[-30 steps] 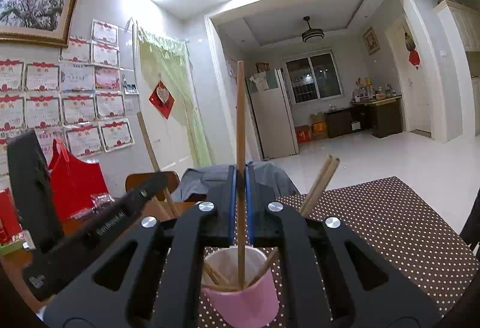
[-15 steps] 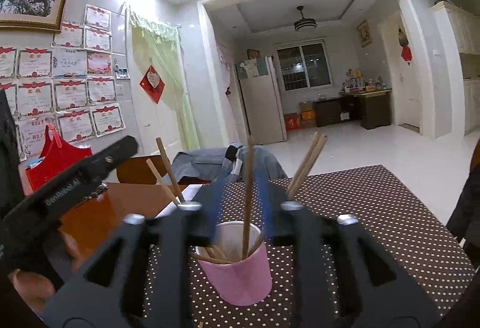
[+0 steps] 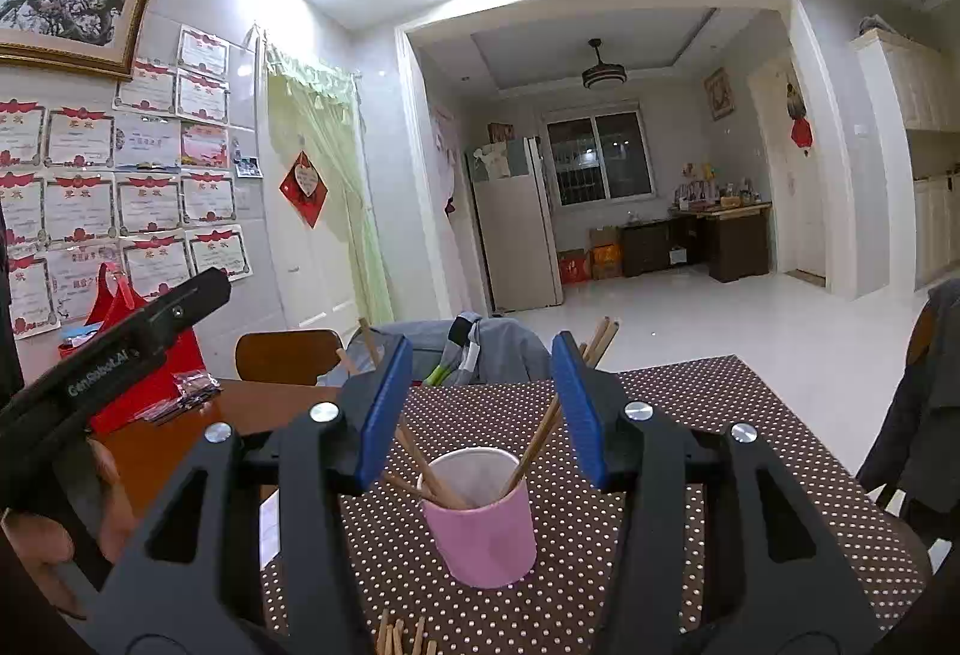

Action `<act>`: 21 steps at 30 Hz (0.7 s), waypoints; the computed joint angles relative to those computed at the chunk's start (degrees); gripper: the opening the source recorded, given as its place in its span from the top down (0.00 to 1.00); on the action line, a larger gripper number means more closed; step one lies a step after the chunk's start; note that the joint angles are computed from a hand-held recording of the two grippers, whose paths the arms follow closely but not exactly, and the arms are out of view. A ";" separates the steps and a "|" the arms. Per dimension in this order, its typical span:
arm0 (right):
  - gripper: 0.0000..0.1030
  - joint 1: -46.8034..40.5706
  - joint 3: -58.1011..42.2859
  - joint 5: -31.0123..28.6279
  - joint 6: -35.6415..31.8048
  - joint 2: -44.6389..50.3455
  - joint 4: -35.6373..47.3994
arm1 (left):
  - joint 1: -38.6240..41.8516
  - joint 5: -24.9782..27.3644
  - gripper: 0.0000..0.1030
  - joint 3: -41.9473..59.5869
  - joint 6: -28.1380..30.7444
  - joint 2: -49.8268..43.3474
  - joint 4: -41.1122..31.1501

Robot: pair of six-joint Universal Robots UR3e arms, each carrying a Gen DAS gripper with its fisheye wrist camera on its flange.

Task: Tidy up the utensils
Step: 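Move both open tools back down to the chopstick pile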

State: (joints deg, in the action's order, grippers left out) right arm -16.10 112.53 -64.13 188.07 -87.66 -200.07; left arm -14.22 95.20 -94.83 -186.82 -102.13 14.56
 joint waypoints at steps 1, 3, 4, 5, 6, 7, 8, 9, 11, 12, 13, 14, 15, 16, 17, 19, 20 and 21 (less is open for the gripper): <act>0.53 -0.38 1.18 0.29 -0.17 -1.51 0.24 | -0.29 0.41 0.43 -1.22 0.06 1.41 -0.42; 0.53 -1.37 2.85 1.30 -0.62 -4.21 1.63 | -0.96 1.32 0.42 -2.99 0.17 3.57 -1.35; 0.53 -2.23 4.26 2.25 -1.08 -6.24 2.76 | -1.27 1.56 0.41 -4.25 0.00 4.93 -1.92; 0.53 -2.69 5.02 2.84 -1.54 -7.40 3.56 | -1.45 1.34 0.41 -5.59 0.09 6.48 -2.84; 0.53 -3.32 5.68 3.72 -2.32 -8.81 5.10 | -1.63 1.03 0.41 -6.92 0.44 7.97 -3.70; 0.53 -4.03 6.45 4.72 -3.19 -10.31 6.93 | -1.80 0.95 0.41 -7.84 0.73 8.98 -4.40; 0.53 -5.11 7.69 6.09 -4.21 -12.51 9.45 | -2.09 1.12 0.41 -8.52 1.10 9.88 -5.42; 0.53 -5.72 8.46 6.76 -4.82 -13.68 10.66 | -2.44 1.40 0.41 -9.21 1.52 10.91 -6.62; 0.52 -6.45 9.55 7.37 -7.43 -16.46 15.79 | -3.04 1.75 0.40 -10.81 2.00 13.13 -10.14; 0.52 -7.03 10.45 8.06 -8.56 -17.79 17.92 | -3.23 1.72 0.40 -11.75 2.08 14.37 -12.42; 0.52 -7.39 11.22 8.37 -9.87 -19.11 20.53 | -3.41 1.78 0.40 -12.33 1.89 15.06 -13.65; 0.52 -7.32 11.51 8.10 -11.11 -20.04 23.22 | -3.56 2.05 0.40 -13.16 1.10 16.04 -15.91; 0.52 -7.36 11.97 8.03 -12.30 -20.97 26.06 | -3.69 2.20 0.40 -13.87 0.64 16.83 -17.21; 0.52 -7.51 12.61 8.27 -12.85 -21.68 27.35 | -3.41 1.62 0.40 -14.50 0.18 17.79 -19.87; 0.52 -7.78 13.52 8.51 -14.08 -22.43 29.21 | -3.06 0.82 0.40 -14.88 -0.27 18.24 -22.06; 0.52 -7.15 14.24 7.44 -16.09 -23.16 32.63 | -1.77 -2.20 0.40 -15.21 -1.18 19.39 -28.37; 0.52 -6.95 14.59 7.05 -17.27 -23.40 34.58 | -1.07 -3.98 0.40 -14.96 -1.34 19.60 -32.06; 0.52 -6.56 14.68 6.32 -18.15 -23.59 36.35 | -0.70 -5.13 0.40 -13.91 -1.25 19.23 -36.55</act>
